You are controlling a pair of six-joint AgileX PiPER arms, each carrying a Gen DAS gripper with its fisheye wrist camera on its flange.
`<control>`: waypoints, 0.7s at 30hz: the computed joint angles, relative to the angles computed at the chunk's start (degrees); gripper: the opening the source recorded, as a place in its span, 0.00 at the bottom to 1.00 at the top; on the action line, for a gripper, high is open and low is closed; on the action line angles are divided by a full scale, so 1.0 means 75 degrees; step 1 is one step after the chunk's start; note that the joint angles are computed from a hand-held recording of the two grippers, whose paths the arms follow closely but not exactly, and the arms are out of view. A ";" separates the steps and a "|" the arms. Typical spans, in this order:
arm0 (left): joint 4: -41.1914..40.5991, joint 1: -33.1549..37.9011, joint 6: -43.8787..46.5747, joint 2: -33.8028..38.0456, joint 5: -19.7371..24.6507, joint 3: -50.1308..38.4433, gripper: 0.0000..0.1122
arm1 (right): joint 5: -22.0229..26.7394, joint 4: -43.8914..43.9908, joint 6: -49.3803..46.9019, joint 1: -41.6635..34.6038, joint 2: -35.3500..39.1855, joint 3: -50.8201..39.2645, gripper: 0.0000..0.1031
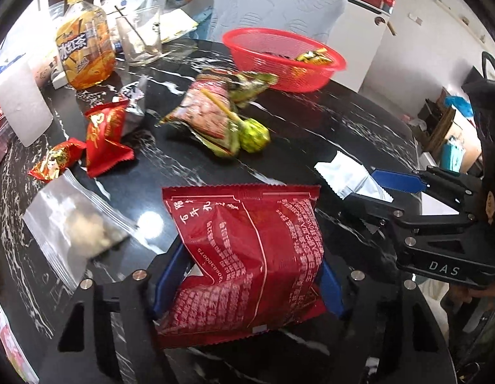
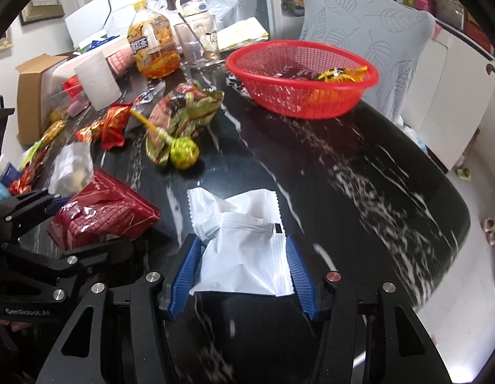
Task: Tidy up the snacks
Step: 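Grasp the red chip bag with the left gripper while the right gripper approaches the white packet, then grasp the white packet with the right gripper while the left gripper holds the red bag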
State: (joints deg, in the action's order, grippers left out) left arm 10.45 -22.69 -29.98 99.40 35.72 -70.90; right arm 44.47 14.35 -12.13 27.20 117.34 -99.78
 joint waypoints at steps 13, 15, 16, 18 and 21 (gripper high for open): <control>0.0745 -0.0304 -0.0580 0.0119 -0.0204 0.0134 0.62 | -0.0243 -0.0464 0.0036 0.0144 -0.0435 0.0736 0.73; 0.1057 -0.0364 -0.0843 0.0124 -0.0240 0.0185 0.63 | -0.0323 -0.0884 0.0321 0.0252 -0.0396 0.0724 0.75; 0.1155 -0.0382 -0.0904 0.0124 -0.0244 0.0201 0.63 | -0.0371 -0.1099 0.0466 0.0308 -0.0380 0.0728 0.76; 0.1345 -0.0393 -0.1002 0.0094 -0.0365 0.0308 0.64 | -0.0479 -0.1438 0.0686 0.0412 -0.0370 0.0764 0.76; 0.1405 -0.0375 -0.1097 0.0060 -0.0420 0.0367 0.65 | -0.0550 -0.1425 0.0720 0.0401 -0.0356 0.0792 0.78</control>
